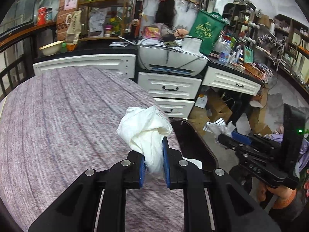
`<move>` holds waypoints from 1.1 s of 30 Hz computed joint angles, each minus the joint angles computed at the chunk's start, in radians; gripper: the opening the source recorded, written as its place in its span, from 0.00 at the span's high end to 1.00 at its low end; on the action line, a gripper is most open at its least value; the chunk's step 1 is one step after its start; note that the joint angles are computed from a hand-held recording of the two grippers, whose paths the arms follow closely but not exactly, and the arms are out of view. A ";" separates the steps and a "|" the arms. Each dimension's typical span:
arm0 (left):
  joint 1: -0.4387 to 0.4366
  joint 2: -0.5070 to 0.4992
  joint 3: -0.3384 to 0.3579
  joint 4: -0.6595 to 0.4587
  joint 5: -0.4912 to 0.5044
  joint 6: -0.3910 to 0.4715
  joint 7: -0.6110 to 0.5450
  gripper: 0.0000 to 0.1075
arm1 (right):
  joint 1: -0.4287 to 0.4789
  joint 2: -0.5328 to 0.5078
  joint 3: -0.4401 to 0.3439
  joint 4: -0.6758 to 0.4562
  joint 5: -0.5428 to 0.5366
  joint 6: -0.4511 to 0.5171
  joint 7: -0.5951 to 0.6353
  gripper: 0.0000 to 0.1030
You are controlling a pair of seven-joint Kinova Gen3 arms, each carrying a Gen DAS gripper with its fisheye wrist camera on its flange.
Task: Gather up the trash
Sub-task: 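Drop the paper wrapper in the bin with right gripper while left holds the cloth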
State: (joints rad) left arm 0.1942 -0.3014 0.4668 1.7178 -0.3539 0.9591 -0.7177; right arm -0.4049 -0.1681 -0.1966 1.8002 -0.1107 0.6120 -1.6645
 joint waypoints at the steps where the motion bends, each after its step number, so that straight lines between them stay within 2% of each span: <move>1: 0.003 0.010 0.003 -0.004 0.002 -0.004 -0.002 0.85 | 0.012 0.012 -0.002 0.002 0.013 0.004 -0.021 0.74; 5: 0.029 0.076 0.036 -0.039 -0.043 -0.003 0.007 0.85 | 0.033 0.052 0.005 0.022 0.042 0.003 -0.075 0.74; 11: 0.118 0.164 0.001 -0.082 -0.065 0.001 -0.010 0.85 | 0.039 0.106 0.031 0.049 0.016 -0.013 -0.075 0.72; 13: 0.146 0.183 -0.029 -0.090 -0.043 -0.007 -0.029 0.85 | 0.045 0.119 0.029 0.054 0.034 -0.013 -0.106 0.61; 15: 0.174 0.206 -0.053 -0.101 -0.027 -0.010 -0.047 0.85 | 0.049 0.112 0.021 0.076 0.089 -0.043 -0.179 0.41; 16: 0.188 0.216 -0.062 -0.104 -0.027 -0.010 -0.050 0.85 | 0.061 0.108 0.016 0.085 0.101 -0.050 -0.200 0.38; 19: 0.227 0.258 -0.090 -0.127 -0.026 -0.003 -0.063 0.85 | 0.068 0.088 0.047 0.097 0.068 -0.059 -0.186 0.36; 23: 0.270 0.300 -0.141 -0.154 0.016 -0.005 -0.103 0.85 | 0.100 0.050 0.053 0.109 0.088 -0.069 -0.225 0.28; 33: 0.355 0.426 -0.216 -0.234 0.043 0.043 -0.157 0.85 | 0.149 -0.007 0.097 0.125 0.021 -0.075 -0.186 0.27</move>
State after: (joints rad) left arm 0.5489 0.1250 0.2508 1.4840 -0.3110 1.0025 -0.8744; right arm -0.2556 -0.1751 -0.0996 1.9253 -0.0893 0.5374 -1.8500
